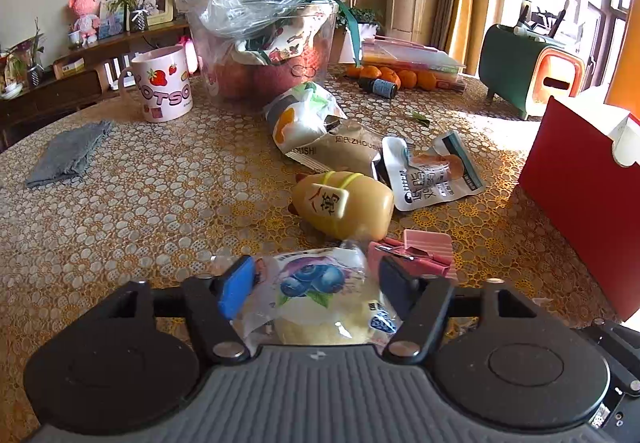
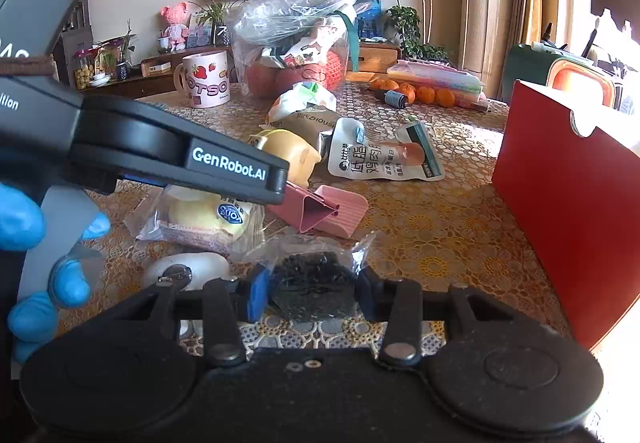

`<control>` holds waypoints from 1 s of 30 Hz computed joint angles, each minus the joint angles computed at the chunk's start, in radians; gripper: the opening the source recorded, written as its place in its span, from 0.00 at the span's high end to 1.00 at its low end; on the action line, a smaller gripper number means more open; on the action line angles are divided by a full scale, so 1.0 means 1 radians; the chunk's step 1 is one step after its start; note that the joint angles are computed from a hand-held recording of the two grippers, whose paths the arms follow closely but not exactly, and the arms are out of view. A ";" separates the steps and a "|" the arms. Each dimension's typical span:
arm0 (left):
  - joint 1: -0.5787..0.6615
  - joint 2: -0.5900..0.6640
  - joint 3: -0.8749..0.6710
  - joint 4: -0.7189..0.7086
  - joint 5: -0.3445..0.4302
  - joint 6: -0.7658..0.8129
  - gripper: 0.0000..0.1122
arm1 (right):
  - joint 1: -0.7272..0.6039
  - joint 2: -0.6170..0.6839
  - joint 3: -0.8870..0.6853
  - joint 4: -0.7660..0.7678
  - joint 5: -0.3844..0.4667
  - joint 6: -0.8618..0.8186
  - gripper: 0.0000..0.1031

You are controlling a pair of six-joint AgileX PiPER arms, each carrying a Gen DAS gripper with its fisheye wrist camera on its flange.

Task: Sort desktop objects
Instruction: 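Grasp the blueberry snack bag with the left tool while the right tool grasps the clear bag of black items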

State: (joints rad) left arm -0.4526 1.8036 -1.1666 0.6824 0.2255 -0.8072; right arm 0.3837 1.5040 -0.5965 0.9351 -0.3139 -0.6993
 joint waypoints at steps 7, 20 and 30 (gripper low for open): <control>0.024 -0.011 -0.003 -0.184 -0.015 0.165 0.53 | -0.008 -0.025 0.008 0.052 -0.001 -0.038 0.61; 0.011 -0.124 0.068 -0.260 0.012 0.205 0.58 | -0.013 -0.155 0.048 0.276 -0.002 -0.241 0.62; -0.027 -0.249 0.159 -0.148 0.051 0.053 0.61 | -0.020 -0.312 0.105 0.519 -0.002 -0.473 0.61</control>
State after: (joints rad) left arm -0.4795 1.5546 -1.0081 0.5347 0.2764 -0.7540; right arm 0.3635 1.1920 -0.4914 1.4539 -0.3156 -1.1720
